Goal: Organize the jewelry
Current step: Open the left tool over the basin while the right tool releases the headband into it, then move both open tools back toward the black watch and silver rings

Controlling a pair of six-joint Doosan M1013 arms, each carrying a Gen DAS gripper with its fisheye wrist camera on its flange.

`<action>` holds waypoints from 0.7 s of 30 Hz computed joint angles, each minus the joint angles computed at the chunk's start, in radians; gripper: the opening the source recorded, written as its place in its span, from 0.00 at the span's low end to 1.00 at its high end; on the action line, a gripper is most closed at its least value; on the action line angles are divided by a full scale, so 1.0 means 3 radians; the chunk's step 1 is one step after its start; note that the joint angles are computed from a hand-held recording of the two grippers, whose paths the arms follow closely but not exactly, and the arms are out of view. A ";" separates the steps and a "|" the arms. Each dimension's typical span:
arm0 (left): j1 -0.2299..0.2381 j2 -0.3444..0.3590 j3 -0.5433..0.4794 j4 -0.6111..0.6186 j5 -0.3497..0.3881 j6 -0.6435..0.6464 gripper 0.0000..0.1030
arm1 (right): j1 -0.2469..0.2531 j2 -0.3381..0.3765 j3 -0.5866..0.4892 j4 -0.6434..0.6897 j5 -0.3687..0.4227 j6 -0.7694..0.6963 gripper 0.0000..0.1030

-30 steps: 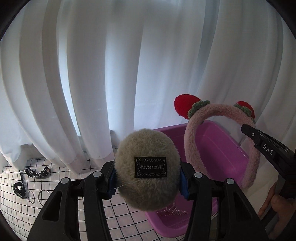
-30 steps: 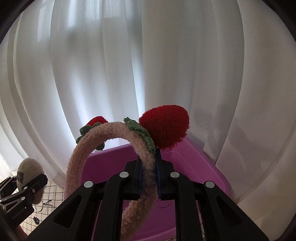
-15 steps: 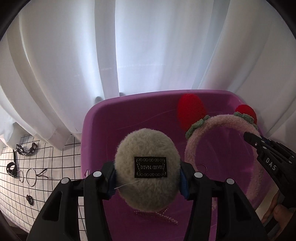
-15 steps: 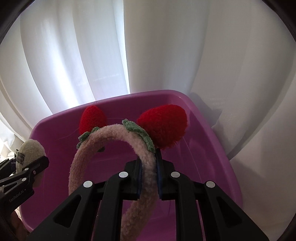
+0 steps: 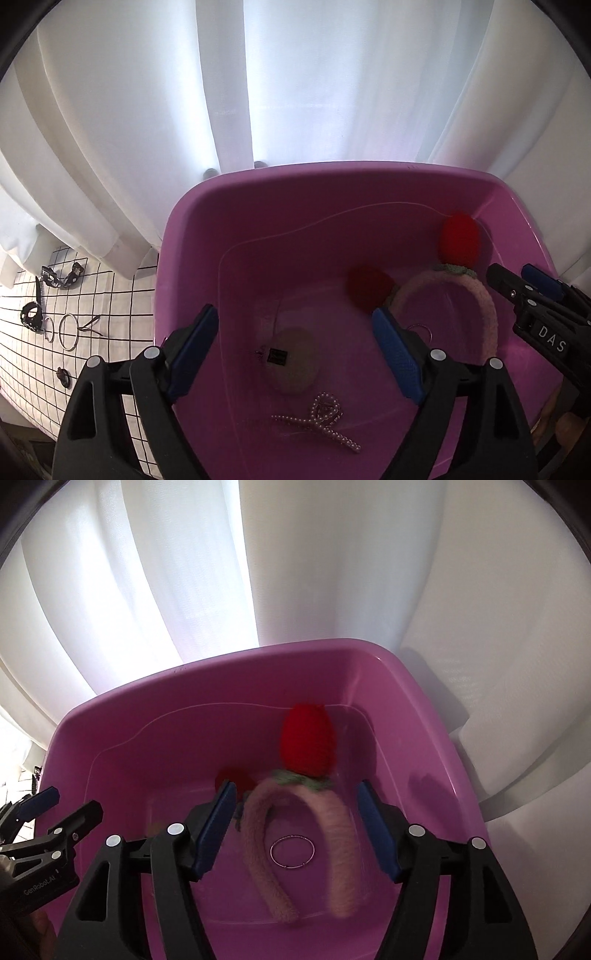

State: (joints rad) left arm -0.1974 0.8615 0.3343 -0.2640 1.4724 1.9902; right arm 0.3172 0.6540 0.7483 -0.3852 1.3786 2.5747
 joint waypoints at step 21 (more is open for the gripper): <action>0.0061 -0.0178 0.0219 -0.0124 -0.0149 -0.0082 0.86 | 0.0098 -0.0128 0.0154 -0.0030 -0.0231 0.0066 0.63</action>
